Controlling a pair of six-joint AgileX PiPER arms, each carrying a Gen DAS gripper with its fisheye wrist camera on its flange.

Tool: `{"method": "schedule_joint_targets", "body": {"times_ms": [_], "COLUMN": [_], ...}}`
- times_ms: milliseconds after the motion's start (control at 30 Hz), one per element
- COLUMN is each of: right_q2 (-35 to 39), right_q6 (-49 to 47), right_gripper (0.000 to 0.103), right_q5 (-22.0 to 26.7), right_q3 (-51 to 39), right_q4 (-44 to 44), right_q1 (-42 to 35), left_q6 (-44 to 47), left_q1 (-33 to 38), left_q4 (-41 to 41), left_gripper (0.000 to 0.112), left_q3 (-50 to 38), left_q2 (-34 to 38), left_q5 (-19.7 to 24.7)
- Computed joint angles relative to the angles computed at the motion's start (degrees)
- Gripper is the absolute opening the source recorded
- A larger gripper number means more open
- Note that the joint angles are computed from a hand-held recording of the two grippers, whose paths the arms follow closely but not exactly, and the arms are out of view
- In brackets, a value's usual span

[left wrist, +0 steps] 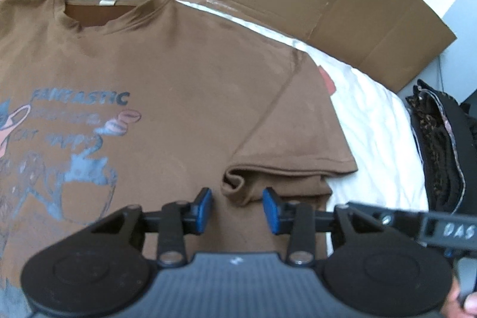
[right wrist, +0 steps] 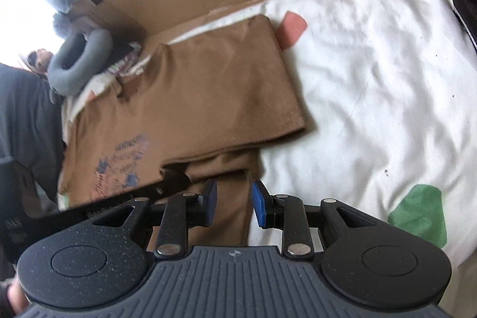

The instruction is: Fold clothes

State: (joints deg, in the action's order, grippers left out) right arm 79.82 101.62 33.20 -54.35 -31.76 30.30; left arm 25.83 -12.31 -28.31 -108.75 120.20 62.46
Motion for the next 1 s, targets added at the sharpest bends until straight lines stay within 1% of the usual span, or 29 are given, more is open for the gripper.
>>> {"method": "schedule_joint_targets", "body": {"times_ms": [133, 333, 400, 467, 500, 533, 567, 600, 633, 767, 1000], "right_q2": [2.3, 6.3, 7.3, 7.8, 8.0, 8.1, 8.3, 8.4, 8.4, 8.9, 8.1], "right_q6": [-2.1, -4.5, -4.1, -2.9, -2.2, -1.7, -1.5, -1.3, -1.4, -2.8, 0.3], "right_gripper": [0.03, 0.03, 0.032, 0.03, 0.027, 0.025, 0.018, 0.018, 0.017, 0.016, 0.012], "right_q5": [1.1, 2.3, 3.0, 3.5, 3.8, 4.1, 4.7, 5.2, 5.1, 5.8, 3.9], "right_q3": [-1.5, -3.7, -4.4, -4.5, -4.5, -4.5, -4.6, -4.6, -4.5, -5.1, -3.3], "right_q4": [0.0, 1.1, 0.9, -0.5, -1.2, -1.7, -2.0, -2.2, -2.3, -2.4, -3.2], "right_q1": [0.1, -0.5, -0.3, 0.1, 0.3, 0.5, 0.7, 0.8, 0.7, 0.8, 0.2], "left_q6": [0.4, -0.3, -0.4, -0.5, -0.5, -0.8, -1.7, -2.6, -3.4, -4.2, -6.4], "left_q1": [0.3, -0.3, -0.6, -0.9, -1.0, -1.2, -1.4, -1.7, -1.8, -1.4, -0.7], "left_q4": [-0.1, 0.6, 0.7, 0.7, 0.7, 1.0, 1.9, 2.8, 3.2, 3.1, 3.7], "left_gripper": [0.041, 0.041, 0.041, 0.041, 0.041, 0.033, 0.013, 0.008, 0.009, 0.007, 0.006], "left_q3": [-1.3, -2.2, -2.8, -3.2, -3.3, -3.4, -3.7, -4.1, -4.5, -5.0, -4.0], "left_q2": [0.6, 1.3, 1.7, 1.9, 1.9, 2.0, 2.1, 2.2, 2.3, 1.7, 0.5], "left_q5": [0.7, 0.0, -0.2, -0.3, -0.6, -0.8, -0.9, -0.9, -0.6, -0.1, -0.8]}}
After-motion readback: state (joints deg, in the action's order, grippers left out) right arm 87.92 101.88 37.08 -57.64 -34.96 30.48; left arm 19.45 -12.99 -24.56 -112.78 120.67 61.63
